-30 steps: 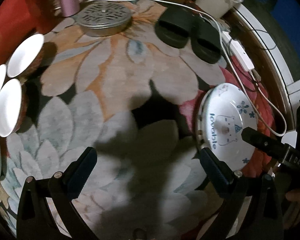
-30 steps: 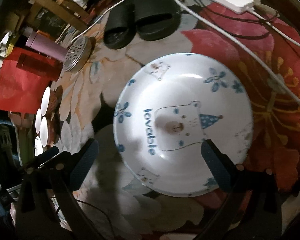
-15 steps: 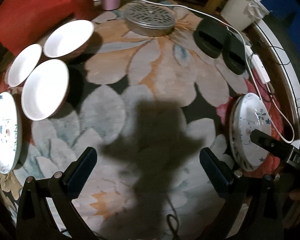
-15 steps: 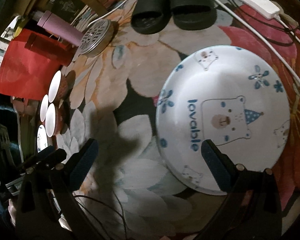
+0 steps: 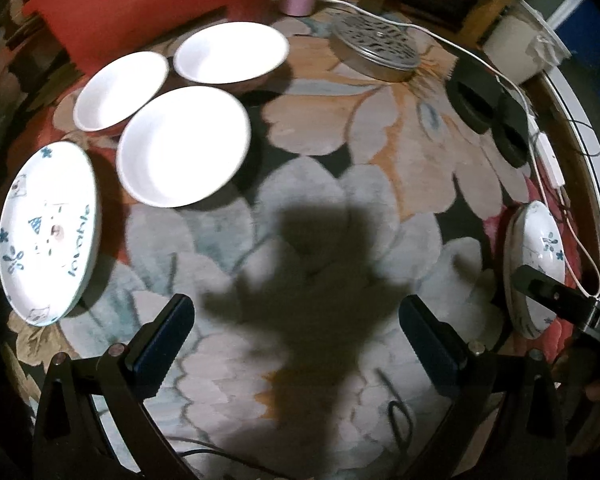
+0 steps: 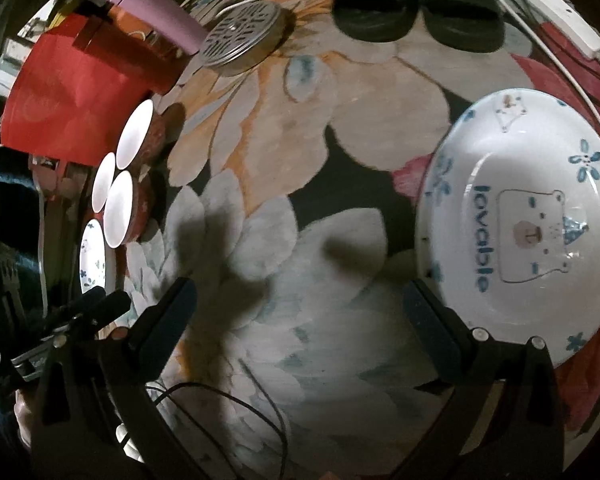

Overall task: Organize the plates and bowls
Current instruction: 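Withdraw the left gripper from the stacked plates toward the bowls, then reach the right gripper to the small bear-print plate and grasp its rim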

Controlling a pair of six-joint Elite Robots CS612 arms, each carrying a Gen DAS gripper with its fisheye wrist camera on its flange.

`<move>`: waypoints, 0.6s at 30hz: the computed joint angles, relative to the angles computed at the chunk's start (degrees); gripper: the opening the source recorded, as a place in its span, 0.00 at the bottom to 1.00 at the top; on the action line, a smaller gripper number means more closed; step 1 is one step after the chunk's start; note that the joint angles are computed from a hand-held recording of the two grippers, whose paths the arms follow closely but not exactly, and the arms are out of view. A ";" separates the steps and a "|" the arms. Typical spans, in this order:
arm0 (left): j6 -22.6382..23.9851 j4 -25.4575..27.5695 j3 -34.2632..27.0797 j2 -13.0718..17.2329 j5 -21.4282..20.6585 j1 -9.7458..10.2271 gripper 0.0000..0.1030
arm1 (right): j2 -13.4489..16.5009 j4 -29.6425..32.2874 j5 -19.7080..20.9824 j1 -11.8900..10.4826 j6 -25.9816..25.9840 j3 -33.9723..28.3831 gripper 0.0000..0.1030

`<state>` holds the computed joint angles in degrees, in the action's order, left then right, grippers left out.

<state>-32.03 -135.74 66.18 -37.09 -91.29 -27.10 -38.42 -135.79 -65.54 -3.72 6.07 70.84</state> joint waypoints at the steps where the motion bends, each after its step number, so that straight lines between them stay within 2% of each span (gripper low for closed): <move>1: -0.32 -0.05 0.37 -0.18 0.23 0.17 1.00 | 0.05 0.26 0.05 0.14 -0.25 -0.13 1.00; 10: -2.80 -1.61 3.58 -1.53 1.80 1.68 1.00 | 0.75 2.99 1.08 1.71 -2.62 -1.49 1.00; 18: -2.55 -3.72 6.64 -2.84 3.85 2.75 1.00 | 1.72 5.85 2.63 3.48 -6.08 -3.34 1.00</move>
<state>-34.58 -139.45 72.82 -39.92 -87.44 -24.35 -36.69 -129.94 -62.91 -0.24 -0.01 67.50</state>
